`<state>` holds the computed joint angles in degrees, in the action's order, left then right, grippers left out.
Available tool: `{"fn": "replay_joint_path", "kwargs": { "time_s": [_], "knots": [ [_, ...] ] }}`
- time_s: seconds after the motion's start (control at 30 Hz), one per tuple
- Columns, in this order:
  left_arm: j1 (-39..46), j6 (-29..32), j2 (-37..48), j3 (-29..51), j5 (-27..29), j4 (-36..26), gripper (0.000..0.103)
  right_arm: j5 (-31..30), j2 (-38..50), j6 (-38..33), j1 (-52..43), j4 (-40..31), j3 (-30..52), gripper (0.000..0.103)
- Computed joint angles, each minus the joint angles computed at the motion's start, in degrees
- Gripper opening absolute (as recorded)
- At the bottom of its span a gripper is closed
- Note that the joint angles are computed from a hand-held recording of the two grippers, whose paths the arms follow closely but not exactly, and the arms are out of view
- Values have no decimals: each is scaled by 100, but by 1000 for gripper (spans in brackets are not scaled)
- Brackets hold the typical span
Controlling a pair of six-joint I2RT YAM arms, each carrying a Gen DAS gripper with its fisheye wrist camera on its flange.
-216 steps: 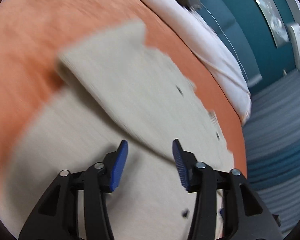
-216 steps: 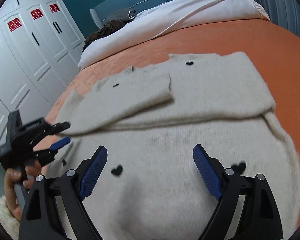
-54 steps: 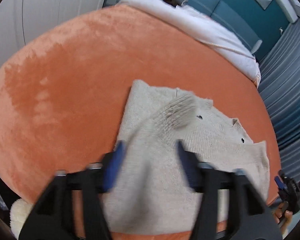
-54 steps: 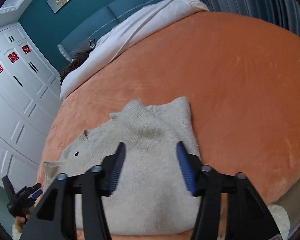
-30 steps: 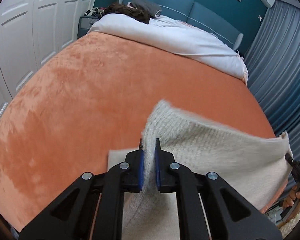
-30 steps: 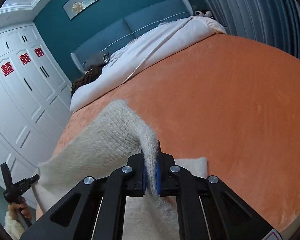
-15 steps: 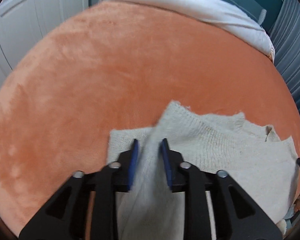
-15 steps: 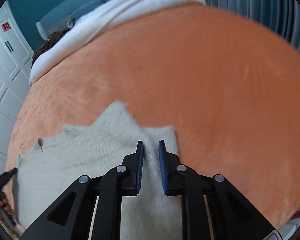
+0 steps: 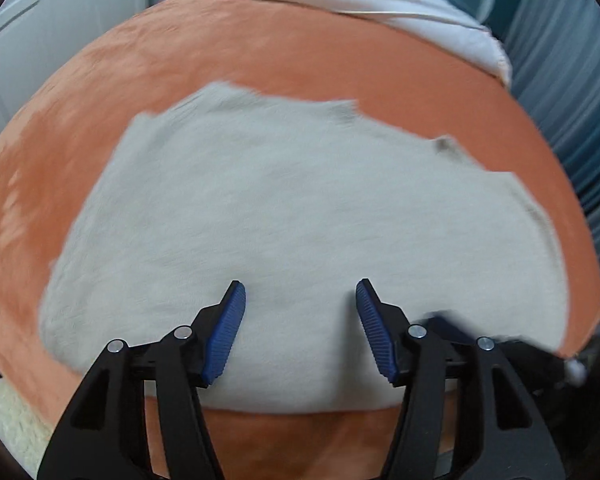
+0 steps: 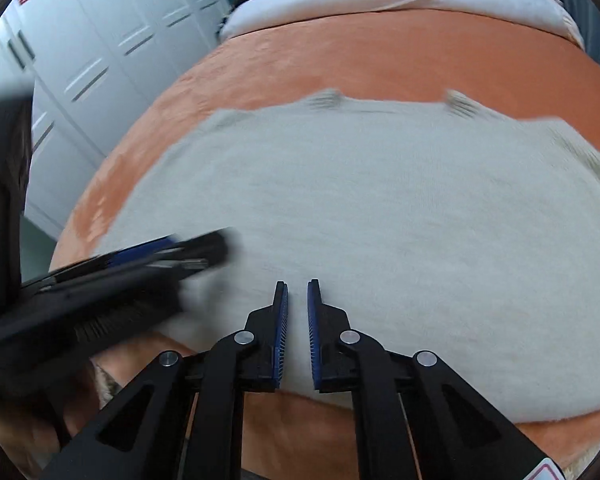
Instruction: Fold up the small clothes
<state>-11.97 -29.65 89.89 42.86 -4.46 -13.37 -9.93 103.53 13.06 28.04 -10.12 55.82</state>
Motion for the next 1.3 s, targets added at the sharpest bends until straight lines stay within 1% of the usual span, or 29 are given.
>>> {"fn": "replay_joint_path", "kwargs": {
  "time_s": [0.07, 0.17, 0.23, 0.27, 0.3, 0.37, 0.4, 0.47, 0.53, 0.57, 0.63, 0.7, 0.73, 0.77, 0.8, 0.83, 0.87, 0.9, 0.93, 0.97, 1.0, 1.03, 1.07, 1.1, 1.17, 1.2, 1.23, 1.27, 1.3],
  "knots": [
    [456, 341, -305, -474, -39, 108, 55, -182, -290, -227, -703, -33, -312, 0],
    [1280, 926, -893, -1068, 355, 145, 49, 278, -613, -531, -1935, -282, -580, 0],
    [1771, 1176, -1126, -1308, 868, 212, 42, -10, -737, -806, -2925, -326, -791, 0],
    [1903, 1258, -1204, -1366, 968, 191, 37, -115, -768, -901, -3301, -352, -852, 0],
    [1941, 1270, -1233, -1365, 968, 132, 35, -284, -836, -969, -3587, -370, -909, 0],
    [1875, 1000, -1472, -1267, 1020, -96, 36, 178, -1031, -917, -3589, -427, -933, 1],
    [1802, 845, -1584, -1192, 1048, -123, 39, 375, -1111, -837, -3482, -460, -870, 15],
    [1490, 740, -1467, -785, 895, -140, 44, -48, -1011, -650, -3363, -544, -533, 14],
    [1255, 809, -1021, -233, 796, -134, 45, -336, -774, -496, -3045, -644, -36, 14],
    [1140, 846, -694, 78, 787, -140, 49, -298, -602, -474, -2719, -611, 204, 14],
    [978, 907, -25, 494, 674, -115, 51, -221, -83, -451, -2182, -571, 666, 14],
    [910, 930, 876, 893, 357, -224, 52, 141, 715, -399, -1754, -741, 1307, 7],
    [1071, 974, 1111, 805, 507, 10, 52, 323, 965, -433, -1755, -754, 1402, 3],
    [1301, 994, 1057, 536, 850, 401, 52, 313, 1127, -473, -1904, -596, 1342, 3],
    [1547, 982, 921, 341, 1212, 597, 47, 82, 1114, -477, -2113, -408, 1203, 0],
    [1781, 1053, 798, 359, 1453, 424, 44, -7, 1056, -474, -2328, -434, 1135, 0],
    [1916, 1101, 655, 419, 1456, 215, 43, -93, 1050, -458, -2508, -551, 1199, 0],
    [2045, 1163, 473, 452, 1436, 125, 46, -113, 953, -451, -2695, -641, 1216, 0],
    [2209, 1280, 349, 531, 1473, 146, 51, 93, 902, -471, -2760, -762, 1334, 0],
    [2334, 1346, 378, 723, 1486, 90, 57, 313, 915, -520, -2765, -843, 1513, 6],
    [2458, 1383, 576, 1050, 1528, -20, 64, 488, 950, -557, -2734, -921, 1773, 15],
    [2548, 1375, 851, 1408, 1633, -130, 67, 544, 1059, -557, -2700, -1019, 2092, 22],
    [2605, 1325, 1208, 1800, 1744, -223, 74, 460, 1177, -563, -2699, -1112, 2383, 48],
    [2611, 1242, 1591, 2196, 1723, -343, 76, 403, 1406, -503, -2645, -1153, 2760, 69],
    [2585, 1169, 2248, 2852, 1754, -658, 76, 388, 1891, -490, -2598, -1128, 3350, 73],
    [2545, 1128, 2548, 3124, 1742, -785, 70, 562, 2384, -551, -2516, -1569, 4010, 72],
    [2497, 1165, 2751, 3287, 1712, -843, 60, 724, 2888, -602, -2440, -2100, 4693, 68],
    [2415, 1250, 2868, 3399, 1626, -937, 35, 841, 3221, -651, -2392, -2466, 5143, 42],
    [2359, 1337, 2928, 3462, 1565, -1009, 22, 816, 3352, -652, -2357, -2529, 5305, 13]
  ]
}}
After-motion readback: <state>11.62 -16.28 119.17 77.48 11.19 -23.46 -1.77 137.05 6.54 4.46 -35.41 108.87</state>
